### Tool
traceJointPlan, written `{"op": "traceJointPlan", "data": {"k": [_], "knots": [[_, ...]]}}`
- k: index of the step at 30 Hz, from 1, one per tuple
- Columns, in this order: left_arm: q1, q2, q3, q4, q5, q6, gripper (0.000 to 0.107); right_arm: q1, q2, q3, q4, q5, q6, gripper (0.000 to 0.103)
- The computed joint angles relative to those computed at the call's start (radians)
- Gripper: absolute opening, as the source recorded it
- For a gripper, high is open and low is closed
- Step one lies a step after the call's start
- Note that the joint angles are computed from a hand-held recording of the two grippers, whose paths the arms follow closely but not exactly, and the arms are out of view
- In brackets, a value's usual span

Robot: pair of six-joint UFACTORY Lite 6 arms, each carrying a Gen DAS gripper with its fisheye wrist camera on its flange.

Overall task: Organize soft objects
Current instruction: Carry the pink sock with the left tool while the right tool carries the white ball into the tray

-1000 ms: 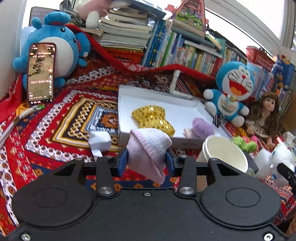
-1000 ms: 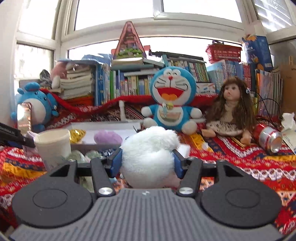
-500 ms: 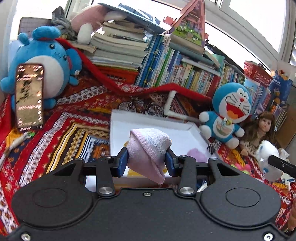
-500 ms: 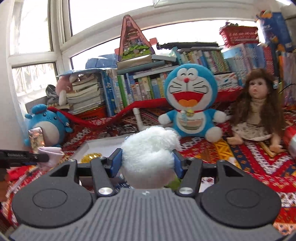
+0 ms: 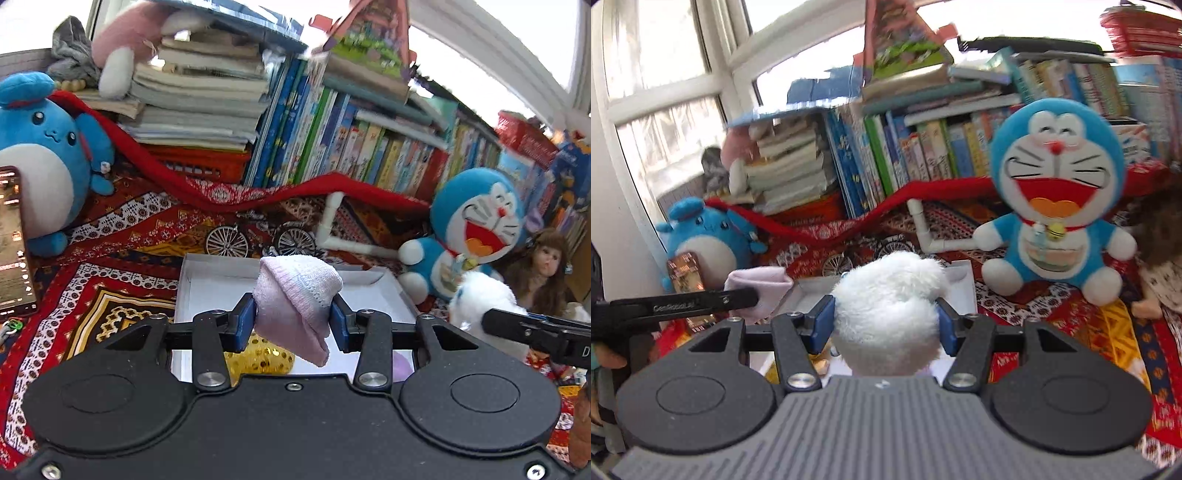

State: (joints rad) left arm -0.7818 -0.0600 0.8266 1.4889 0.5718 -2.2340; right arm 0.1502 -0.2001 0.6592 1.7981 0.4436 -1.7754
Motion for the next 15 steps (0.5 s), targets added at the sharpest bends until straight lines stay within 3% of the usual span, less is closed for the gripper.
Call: {"op": "traceJointPlan", "data": {"k": [7, 15], "knots": [[0.115, 0.233, 0.187, -0.095, -0.099, 0.116, 0.040, 0.117, 0.305, 0.237, -0.048, -0.120, 0.066, 0.060], [0.198, 0.353, 0.288, -0.146, -0.138, 0.165, 0.040, 0.157, 0.484, 0.393, -0.098, -0.142, 0.175, 0.060]]}}
